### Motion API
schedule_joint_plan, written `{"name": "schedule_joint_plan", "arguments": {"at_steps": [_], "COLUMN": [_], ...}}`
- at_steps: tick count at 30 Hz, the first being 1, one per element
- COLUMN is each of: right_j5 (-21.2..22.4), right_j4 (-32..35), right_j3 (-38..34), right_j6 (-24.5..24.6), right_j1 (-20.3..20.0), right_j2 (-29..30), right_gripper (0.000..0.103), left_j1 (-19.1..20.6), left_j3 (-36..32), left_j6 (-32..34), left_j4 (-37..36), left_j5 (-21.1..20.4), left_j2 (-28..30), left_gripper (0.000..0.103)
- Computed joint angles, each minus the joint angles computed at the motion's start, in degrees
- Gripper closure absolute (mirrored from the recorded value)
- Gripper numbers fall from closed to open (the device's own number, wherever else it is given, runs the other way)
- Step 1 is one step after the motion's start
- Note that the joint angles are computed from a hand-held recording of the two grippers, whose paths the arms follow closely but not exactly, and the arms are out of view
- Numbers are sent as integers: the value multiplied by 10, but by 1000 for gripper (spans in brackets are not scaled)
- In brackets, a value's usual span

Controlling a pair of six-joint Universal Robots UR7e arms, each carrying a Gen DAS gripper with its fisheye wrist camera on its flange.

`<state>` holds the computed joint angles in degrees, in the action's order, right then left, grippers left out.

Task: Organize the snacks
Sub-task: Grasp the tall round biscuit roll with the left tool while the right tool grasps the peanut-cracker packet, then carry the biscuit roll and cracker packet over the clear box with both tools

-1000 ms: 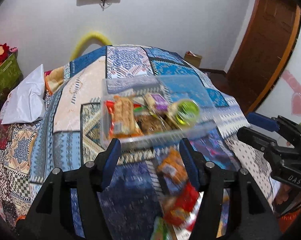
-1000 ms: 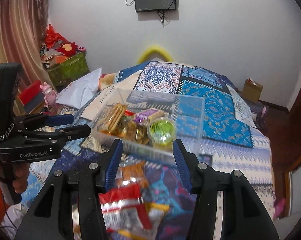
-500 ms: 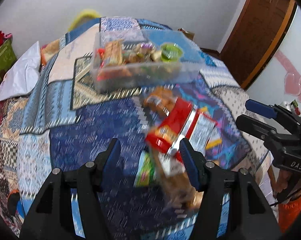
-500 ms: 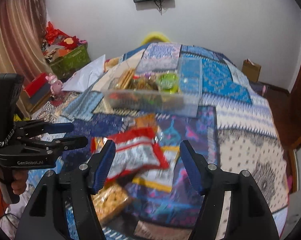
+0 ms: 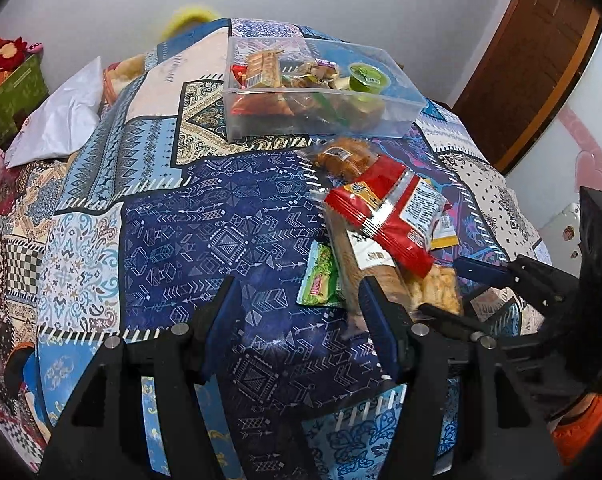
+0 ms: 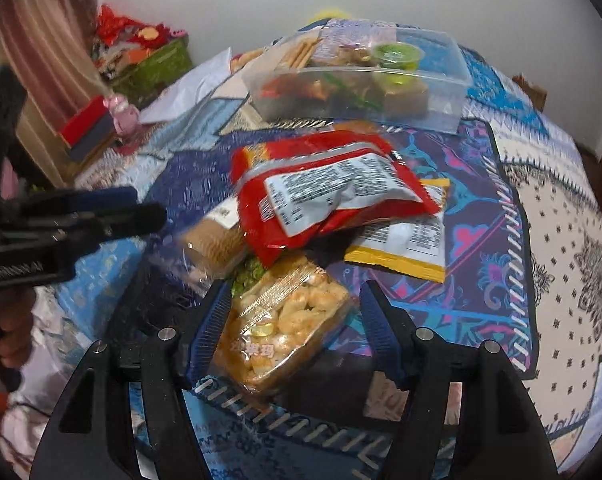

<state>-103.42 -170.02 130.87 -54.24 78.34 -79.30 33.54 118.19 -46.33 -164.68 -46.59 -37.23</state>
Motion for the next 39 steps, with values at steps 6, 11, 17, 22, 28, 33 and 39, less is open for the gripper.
{"name": "schedule_joint_plan", "arguments": {"at_steps": [6, 11, 17, 22, 28, 33, 39], "right_j5": [6, 13, 22, 19, 40, 9, 22], "right_j4": [4, 28, 57, 50, 84, 66, 57], "right_j3": [-1, -12, -30, -37, -34, -29, -28], "right_j6": [-20, -19, -6, 0, 7, 0, -5], "right_j1": [-6, -22, -42, -45, -43, -33, -41], "right_j2": [0, -14, -30, -33, -39, -9, -13], "right_gripper": [35, 35, 35, 35, 35, 35, 56], "left_j1": [-1, 4, 25, 44, 55, 58, 46], "left_j3": [-10, -36, -79, -102, -126, -118, -87], "left_j6": [13, 42, 77, 90, 96, 97, 73], "left_j4": [-6, -1, 8, 11, 21, -5, -17], "left_j5": [-11, -26, -47, -65, -61, -63, -48], "left_j2": [10, 30, 57, 71, 90, 89, 70], "left_gripper": [43, 43, 43, 51, 60, 63, 65]}}
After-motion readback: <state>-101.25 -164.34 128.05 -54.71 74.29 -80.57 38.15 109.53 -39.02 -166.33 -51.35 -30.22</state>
